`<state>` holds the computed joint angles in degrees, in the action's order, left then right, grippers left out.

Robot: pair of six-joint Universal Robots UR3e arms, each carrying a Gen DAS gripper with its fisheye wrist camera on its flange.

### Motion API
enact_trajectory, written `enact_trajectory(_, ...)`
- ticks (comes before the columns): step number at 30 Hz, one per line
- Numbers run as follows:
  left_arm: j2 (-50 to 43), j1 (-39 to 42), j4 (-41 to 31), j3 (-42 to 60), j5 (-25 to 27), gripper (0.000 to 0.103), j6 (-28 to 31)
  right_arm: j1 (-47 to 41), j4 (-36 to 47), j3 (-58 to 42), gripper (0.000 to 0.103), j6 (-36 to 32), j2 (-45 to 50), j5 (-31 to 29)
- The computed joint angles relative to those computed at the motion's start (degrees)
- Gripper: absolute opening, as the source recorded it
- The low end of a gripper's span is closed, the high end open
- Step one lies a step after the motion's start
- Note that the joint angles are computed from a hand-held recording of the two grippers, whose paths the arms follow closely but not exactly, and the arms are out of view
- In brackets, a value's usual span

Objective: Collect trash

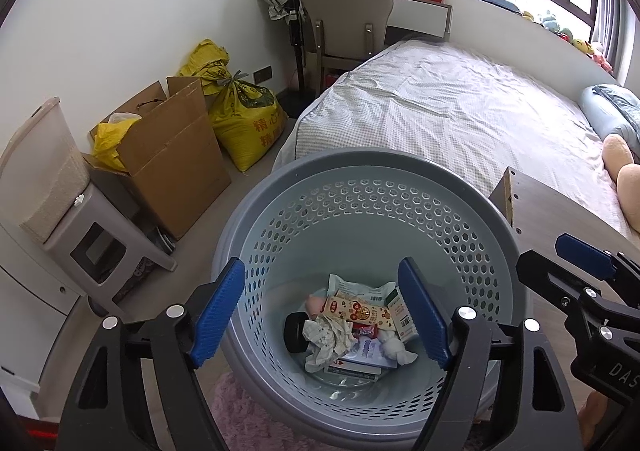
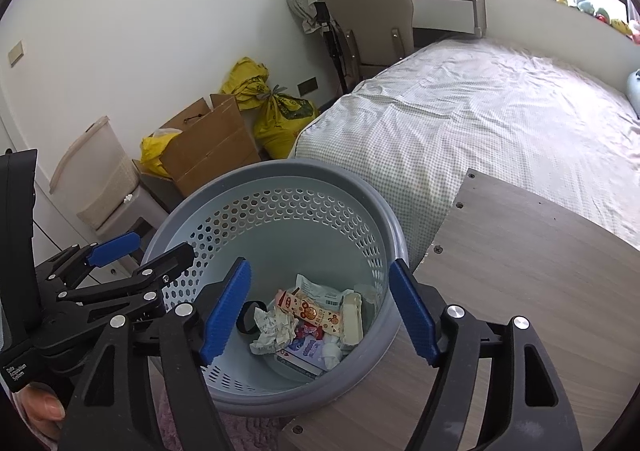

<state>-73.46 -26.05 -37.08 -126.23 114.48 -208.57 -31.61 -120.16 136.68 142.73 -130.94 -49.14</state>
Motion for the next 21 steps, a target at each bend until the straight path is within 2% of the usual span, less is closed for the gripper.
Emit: enact_trajectory(21, -0.2, -1.1, -2.5, 1.1, 1.9, 0.083, -1.7, 0.0, 0.3, 0.1, 0.077, 0.0, -0.7, -0.3)
